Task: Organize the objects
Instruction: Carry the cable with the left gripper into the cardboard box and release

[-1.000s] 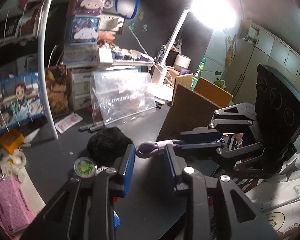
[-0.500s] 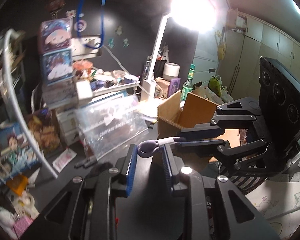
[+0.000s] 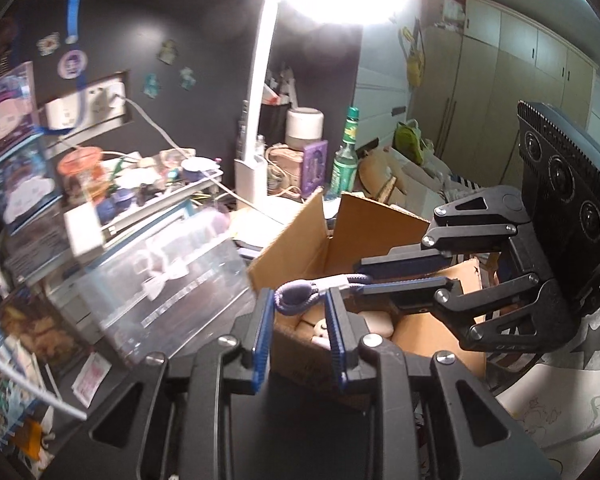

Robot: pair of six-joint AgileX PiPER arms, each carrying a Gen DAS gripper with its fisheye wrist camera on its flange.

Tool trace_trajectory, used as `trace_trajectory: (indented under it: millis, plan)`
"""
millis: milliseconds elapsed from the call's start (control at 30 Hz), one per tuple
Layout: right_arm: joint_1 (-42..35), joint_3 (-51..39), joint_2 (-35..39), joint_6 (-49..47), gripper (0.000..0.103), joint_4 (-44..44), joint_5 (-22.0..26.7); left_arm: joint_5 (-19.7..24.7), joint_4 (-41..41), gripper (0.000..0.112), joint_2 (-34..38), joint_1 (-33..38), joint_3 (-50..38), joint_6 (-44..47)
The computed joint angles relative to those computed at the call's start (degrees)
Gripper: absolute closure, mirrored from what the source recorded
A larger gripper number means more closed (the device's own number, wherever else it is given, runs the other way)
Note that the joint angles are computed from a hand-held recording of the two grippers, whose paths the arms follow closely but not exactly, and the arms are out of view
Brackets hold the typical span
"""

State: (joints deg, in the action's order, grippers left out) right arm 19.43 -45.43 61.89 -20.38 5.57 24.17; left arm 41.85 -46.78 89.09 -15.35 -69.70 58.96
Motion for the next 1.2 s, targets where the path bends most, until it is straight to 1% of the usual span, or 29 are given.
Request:
trace_trajectory:
  millis: [100, 167, 300, 400, 433, 467, 500, 533, 567, 700, 833, 933, 1000, 1133, 1167, 1200]
  plan:
    - [-5.52, 0.16, 0.01, -9.23, 0.096, 8.12, 1.84, -0.06, 3.45, 0.089, 2.92, -2.70, -3.39, -3.43]
    - [-8.61, 0.00, 0.69, -13.70, 0.096, 11.84, 3.36, -0.20, 6.30, 0.089, 4.60, -4.49, -5.34, -6.09]
    - [-12.07, -0.87, 2.59, -18.06, 0.095, 15.24, 6.23, -0.78, 10.41, 0.089, 6.83, -7.06, -7.51, -10.23]
    - [-12.84, -1.34, 4.15, -17.35, 0.094, 14.02, 7.43, -2.16, 13.79, 0.088, 7.69, -8.49, -8.18, -13.59]
    - [-12.98, -1.33, 4.42, -16.98, 0.094, 13.63, 7.65, -2.32, 14.40, 0.083, 7.93, -8.72, -8.38, -14.22]
    - [-13.24, -1.35, 4.54, -17.17, 0.092, 13.77, 8.04, -2.26, 14.68, 0.074, 8.25, -8.82, -8.70, -14.54]
    - [-13.54, -1.45, 4.69, -17.68, 0.086, 14.19, 8.40, -2.14, 14.58, 0.069, 8.43, -8.83, -8.82, -14.50]
    - [-13.77, -1.31, 4.57, -18.17, 0.083, 14.50, 8.44, -2.21, 14.34, 0.061, 8.40, -8.81, -8.70, -14.26]
    - [-13.73, -1.08, 4.32, -18.13, 0.079, 14.25, 8.21, -2.32, 14.27, 0.059, 8.44, -8.83, -8.72, -14.20]
    - [-13.35, -0.93, 3.62, -16.93, 0.079, 12.64, 8.28, -2.77, 14.40, 0.058, 8.08, -8.83, -8.36, -14.43]
    - [-12.70, -0.78, 3.32, -15.34, 0.079, 10.79, 8.08, -3.62, 13.81, 0.053, 6.95, -8.71, -6.88, -13.58]
    - [-11.41, -0.69, 2.80, -12.54, 0.079, 8.56, 8.41, -3.92, 12.36, 0.051, 5.80, -8.17, -5.52, -12.25]
    - [-9.90, -0.75, 2.37, -9.71, 0.079, 6.32, 8.47, -4.15, 11.20, 0.047, 4.40, -7.45, -4.07, -10.98]
    - [-5.27, -1.36, 1.54, -2.64, 0.077, 1.75, 8.11, -3.54, 7.23, 0.034, 0.21, -4.06, 0.01, -6.21]
    - [-3.82, -1.49, 1.36, -0.49, 0.073, 0.27, 7.87, -3.38, 6.38, 0.029, -0.76, -3.05, 0.99, -5.21]
    - [-1.82, -1.64, 1.24, 2.56, 0.068, -2.08, 7.52, -3.24, 5.07, 0.028, -2.44, -1.33, 2.74, -3.63]
